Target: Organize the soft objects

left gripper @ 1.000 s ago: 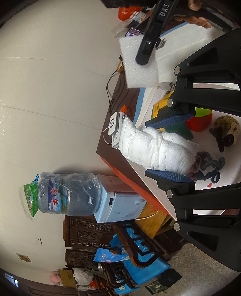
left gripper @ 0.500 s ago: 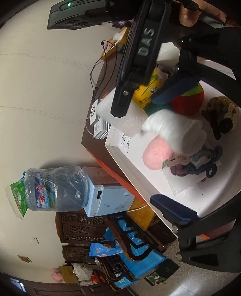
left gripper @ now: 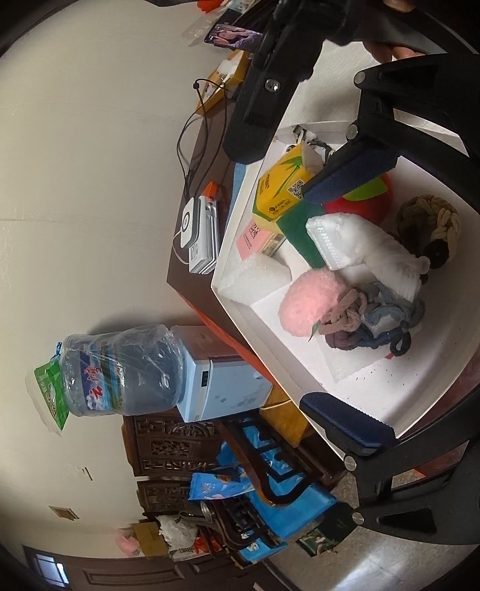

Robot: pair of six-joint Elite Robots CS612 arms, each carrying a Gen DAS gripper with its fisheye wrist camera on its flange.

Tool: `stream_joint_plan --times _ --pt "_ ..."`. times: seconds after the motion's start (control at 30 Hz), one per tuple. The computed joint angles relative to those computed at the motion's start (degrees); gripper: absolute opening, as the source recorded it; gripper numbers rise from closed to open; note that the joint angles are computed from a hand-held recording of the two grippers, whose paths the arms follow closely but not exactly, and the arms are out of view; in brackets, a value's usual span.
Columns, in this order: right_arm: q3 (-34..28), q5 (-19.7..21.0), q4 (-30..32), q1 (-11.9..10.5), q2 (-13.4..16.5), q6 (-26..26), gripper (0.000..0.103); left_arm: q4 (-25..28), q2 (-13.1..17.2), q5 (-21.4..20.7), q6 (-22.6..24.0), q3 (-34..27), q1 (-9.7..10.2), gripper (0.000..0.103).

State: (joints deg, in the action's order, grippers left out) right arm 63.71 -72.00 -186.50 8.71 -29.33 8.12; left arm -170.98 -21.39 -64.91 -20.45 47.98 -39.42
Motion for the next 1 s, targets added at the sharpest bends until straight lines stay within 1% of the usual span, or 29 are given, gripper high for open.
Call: stream_joint_plan --times 0.1,0.23,0.33,0.43,0.5,0.57,0.73,0.87,0.93,1.0 --pt "2.3 -0.9 -2.5 -0.2 -1.0 1.3 0.098 -1.2 -0.7 -0.1 0.0 1.4 -0.25 0.103" --pt "5.2 -2.9 -5.6 -0.4 -2.3 1.4 0.098 -5.0 -2.1 -0.3 0.0 4.5 -0.82 0.103" --pt "7.5 -5.6 -9.1 -0.1 -3.3 -0.3 0.098 -8.6 -3.3 -0.3 1.1 6.9 -1.33 0.103" --pt "9.8 -8.5 -13.3 0.1 -4.3 0.7 0.098 -11.8 -4.3 0.8 2.5 8.5 -1.96 0.103" --pt "10.8 -11.5 -12.9 0.4 -5.1 1.5 0.098 -13.9 -4.8 1.3 3.5 9.4 -2.33 0.103" --pt "11.4 -13.2 -12.6 0.6 -5.6 1.4 0.098 -15.5 -5.3 1.9 4.5 10.2 -2.72 0.103" --pt "13.1 -15.0 -15.0 0.4 -5.9 1.4 0.098 -16.1 -5.9 2.9 6.4 11.2 -3.55 0.103" --pt "14.9 -17.2 -18.8 0.5 -6.3 0.4 0.098 -15.6 -6.2 4.4 6.8 11.4 -4.13 0.103" --pt "15.7 -17.3 -20.4 0.3 -6.4 0.4 0.098 -15.2 -6.3 5.3 6.8 11.4 -4.44 0.103" --pt "16.7 -16.3 -21.5 -0.1 -6.7 1.0 0.098 -15.2 -6.4 5.9 6.8 11.7 -4.72 0.103"
